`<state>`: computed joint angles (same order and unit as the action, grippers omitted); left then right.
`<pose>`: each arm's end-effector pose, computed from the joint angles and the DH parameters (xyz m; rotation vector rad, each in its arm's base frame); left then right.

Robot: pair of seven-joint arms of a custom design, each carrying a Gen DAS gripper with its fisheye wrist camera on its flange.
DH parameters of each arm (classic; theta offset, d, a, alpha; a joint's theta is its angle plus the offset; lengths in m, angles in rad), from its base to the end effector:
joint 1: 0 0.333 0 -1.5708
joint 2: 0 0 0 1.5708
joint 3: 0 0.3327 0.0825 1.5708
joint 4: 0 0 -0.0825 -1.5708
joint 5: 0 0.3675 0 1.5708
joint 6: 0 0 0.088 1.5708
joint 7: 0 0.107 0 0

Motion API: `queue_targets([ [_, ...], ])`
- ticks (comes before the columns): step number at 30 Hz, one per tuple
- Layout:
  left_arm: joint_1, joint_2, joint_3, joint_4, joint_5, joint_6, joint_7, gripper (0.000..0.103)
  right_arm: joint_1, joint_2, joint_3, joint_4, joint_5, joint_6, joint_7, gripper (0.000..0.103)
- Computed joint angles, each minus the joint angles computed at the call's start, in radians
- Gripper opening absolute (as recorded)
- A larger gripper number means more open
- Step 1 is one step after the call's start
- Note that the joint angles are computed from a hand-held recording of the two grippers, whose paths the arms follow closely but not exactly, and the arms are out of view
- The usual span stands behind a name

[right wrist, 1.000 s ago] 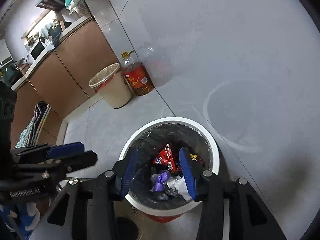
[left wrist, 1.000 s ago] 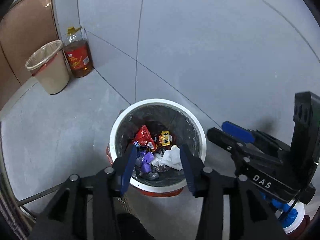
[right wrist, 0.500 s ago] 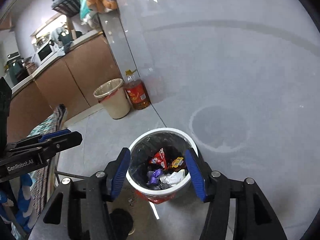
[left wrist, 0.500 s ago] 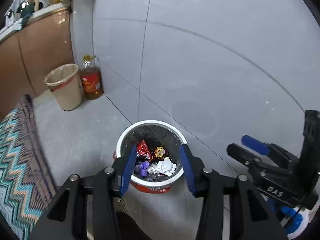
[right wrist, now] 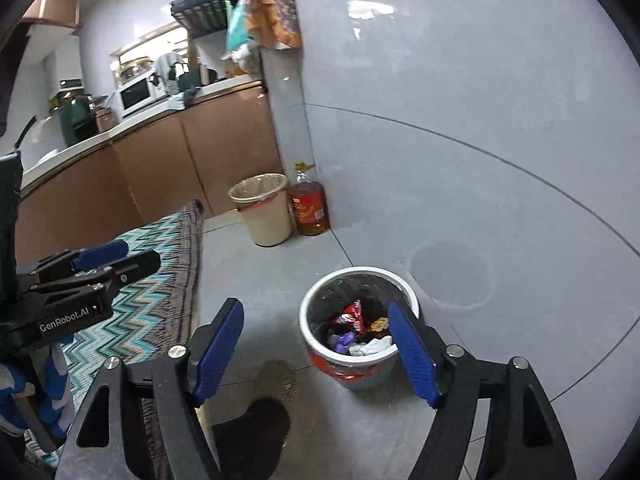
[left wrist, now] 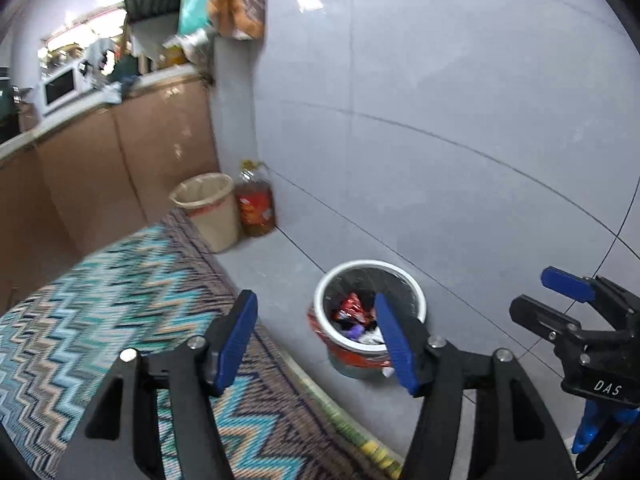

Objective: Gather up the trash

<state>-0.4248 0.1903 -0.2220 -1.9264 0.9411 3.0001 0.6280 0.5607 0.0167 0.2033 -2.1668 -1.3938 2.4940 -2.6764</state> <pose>0.4682 -0.4146 0.5037 -1.1890 2.1405 -1.0790 0.3935 0.3842 0.4418 -1.4247 1.7596 -0.7911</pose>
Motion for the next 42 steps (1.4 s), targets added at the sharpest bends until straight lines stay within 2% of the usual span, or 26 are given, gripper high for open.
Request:
queue_targets([
  [2, -0.009, -0.061, 0.042, -0.051, 0.114, 0.018, -0.118, 0.066, 0.020, 0.012, 0.017, 0.030, 0.011, -0.035, -0.022, 0.075],
  [4, 0.009, -0.121, 0.053, -0.100, 0.237, 0.028, -0.244, 0.071, 0.039, 0.026, 0.027, 0.059, 0.014, -0.060, -0.038, 0.080],
  [8, 0.072, -0.238, 0.031, -0.195, 0.448, 0.018, -0.465, 0.075, 0.079, 0.057, 0.035, 0.117, 0.017, -0.105, -0.073, 0.087],
  [13, 0.167, -0.363, -0.008, -0.301, 0.626, -0.003, -0.667, 0.077, 0.133, 0.125, 0.031, 0.210, 0.014, -0.155, -0.108, 0.099],
  [15, 0.194, -0.399, -0.017, -0.333, 0.643, -0.015, -0.700, 0.077, 0.155, 0.152, 0.023, 0.244, 0.013, -0.168, -0.122, 0.103],
  [20, 0.239, -0.488, -0.038, -0.412, 0.692, -0.107, -0.784, 0.082, 0.208, 0.212, 0.002, 0.323, 0.024, -0.205, -0.147, 0.103],
  [25, 0.251, -0.529, -0.027, -0.458, 0.735, -0.122, -0.853, 0.084, 0.243, 0.258, -0.023, 0.380, 0.038, -0.220, -0.175, 0.103],
  [33, 0.265, -0.533, -0.023, -0.472, 0.712, -0.151, -0.849, 0.084, 0.283, 0.286, -0.048, 0.436, 0.029, -0.246, -0.188, 0.103],
  [42, 0.293, -0.561, -0.015, -0.488, 0.697, -0.191, -0.867, 0.084, 0.326, 0.333, -0.071, 0.511, 0.017, -0.302, -0.267, 0.103],
])
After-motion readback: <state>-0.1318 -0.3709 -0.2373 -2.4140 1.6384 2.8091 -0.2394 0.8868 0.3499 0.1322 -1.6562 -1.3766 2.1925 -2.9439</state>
